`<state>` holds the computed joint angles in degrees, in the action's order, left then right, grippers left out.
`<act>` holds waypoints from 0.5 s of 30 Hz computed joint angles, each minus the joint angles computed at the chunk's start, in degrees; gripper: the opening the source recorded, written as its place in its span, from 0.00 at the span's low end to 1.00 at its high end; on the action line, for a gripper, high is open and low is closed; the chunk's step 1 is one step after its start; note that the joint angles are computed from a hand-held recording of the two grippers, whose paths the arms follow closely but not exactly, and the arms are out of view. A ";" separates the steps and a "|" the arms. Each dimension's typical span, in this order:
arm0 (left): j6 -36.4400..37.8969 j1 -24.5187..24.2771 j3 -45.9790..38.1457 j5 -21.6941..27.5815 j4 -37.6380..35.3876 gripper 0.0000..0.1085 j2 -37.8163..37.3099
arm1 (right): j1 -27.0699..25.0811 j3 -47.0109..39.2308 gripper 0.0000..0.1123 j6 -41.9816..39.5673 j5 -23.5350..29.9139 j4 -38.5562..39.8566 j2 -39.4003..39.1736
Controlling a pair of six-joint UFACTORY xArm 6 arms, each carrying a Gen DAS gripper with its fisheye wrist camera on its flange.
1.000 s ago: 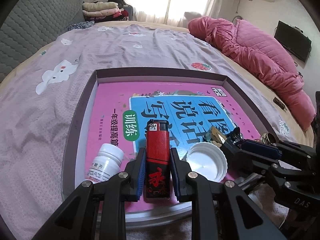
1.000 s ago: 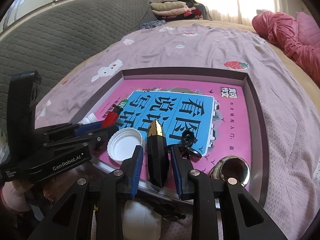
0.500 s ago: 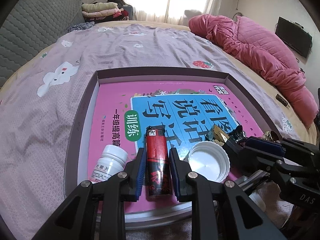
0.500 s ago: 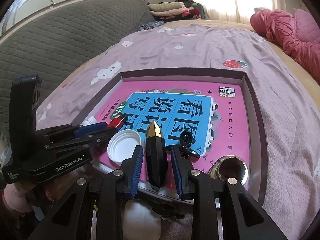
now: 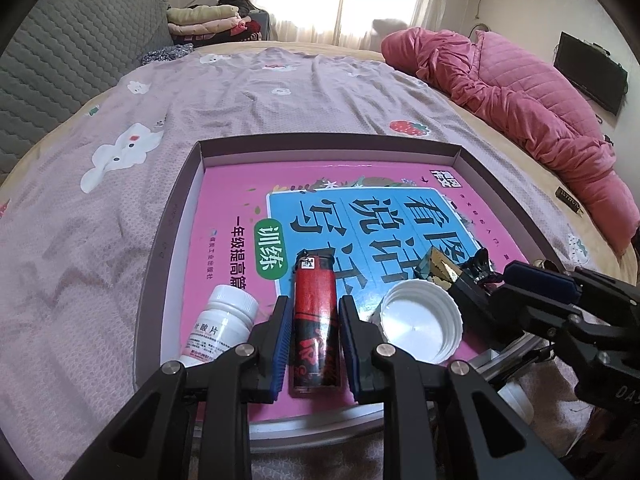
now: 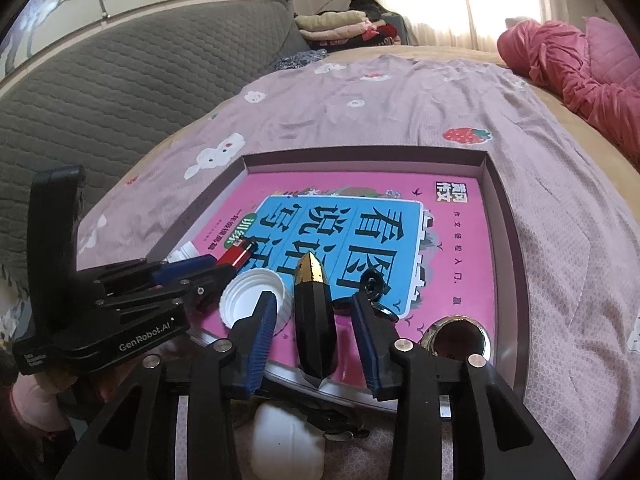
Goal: Organize rigid objects
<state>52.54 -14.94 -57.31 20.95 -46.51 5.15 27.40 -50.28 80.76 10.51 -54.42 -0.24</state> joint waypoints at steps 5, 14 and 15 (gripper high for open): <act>-0.04 0.09 0.62 -0.07 0.28 0.22 -0.66 | 0.26 -0.14 0.37 1.12 0.39 -1.58 -0.29; 0.02 0.07 2.11 -1.59 0.52 0.23 -1.99 | 0.93 0.24 0.42 3.33 1.80 -4.33 -1.35; -0.05 0.08 2.34 -1.81 0.56 0.23 -2.19 | 0.96 0.30 0.42 3.59 1.88 -4.69 -1.49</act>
